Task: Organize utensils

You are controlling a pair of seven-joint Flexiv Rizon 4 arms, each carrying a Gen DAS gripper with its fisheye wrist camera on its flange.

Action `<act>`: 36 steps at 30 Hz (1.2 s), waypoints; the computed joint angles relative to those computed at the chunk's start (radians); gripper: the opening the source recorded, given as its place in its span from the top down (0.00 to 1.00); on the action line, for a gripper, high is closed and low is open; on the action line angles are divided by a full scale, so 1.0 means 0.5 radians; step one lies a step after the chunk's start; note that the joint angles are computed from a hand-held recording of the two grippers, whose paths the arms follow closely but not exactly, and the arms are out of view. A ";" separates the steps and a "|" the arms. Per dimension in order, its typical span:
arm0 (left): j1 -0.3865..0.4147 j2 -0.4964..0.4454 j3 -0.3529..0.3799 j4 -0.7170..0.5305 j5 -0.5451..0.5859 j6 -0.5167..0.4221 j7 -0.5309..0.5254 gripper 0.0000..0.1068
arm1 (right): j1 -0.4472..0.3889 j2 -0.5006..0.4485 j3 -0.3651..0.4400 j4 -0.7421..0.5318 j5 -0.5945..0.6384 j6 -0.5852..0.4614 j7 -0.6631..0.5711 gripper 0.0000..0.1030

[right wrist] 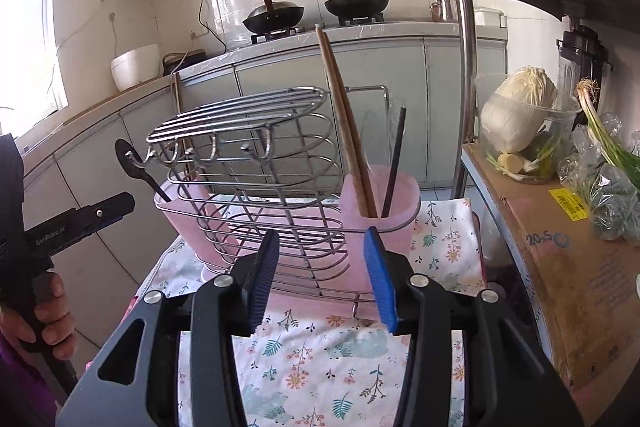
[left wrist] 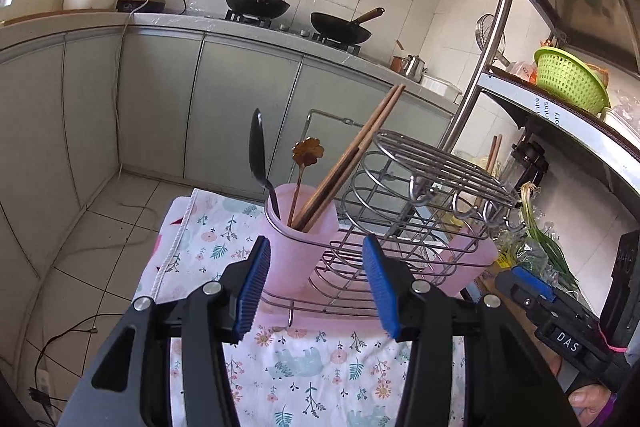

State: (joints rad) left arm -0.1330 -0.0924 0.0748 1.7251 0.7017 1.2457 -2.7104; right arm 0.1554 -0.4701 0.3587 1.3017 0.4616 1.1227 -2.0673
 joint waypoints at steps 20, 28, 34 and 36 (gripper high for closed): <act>-0.137 0.085 -0.191 -0.126 0.391 -0.581 -0.217 0.50 | 0.049 0.192 0.017 0.370 -0.028 0.378 -0.031 0.35; -0.172 0.073 -0.209 -0.151 0.406 -0.691 -0.222 0.50 | 0.029 0.204 0.050 0.463 -0.145 0.501 0.028 0.35; -0.192 0.058 -0.211 -0.167 0.399 -0.728 -0.209 0.50 | 0.007 0.212 0.075 0.496 -0.186 0.527 0.047 0.35; -0.200 0.056 -0.211 -0.171 0.408 -0.741 -0.213 0.50 | 0.003 0.213 0.078 0.500 -0.196 0.537 0.054 0.35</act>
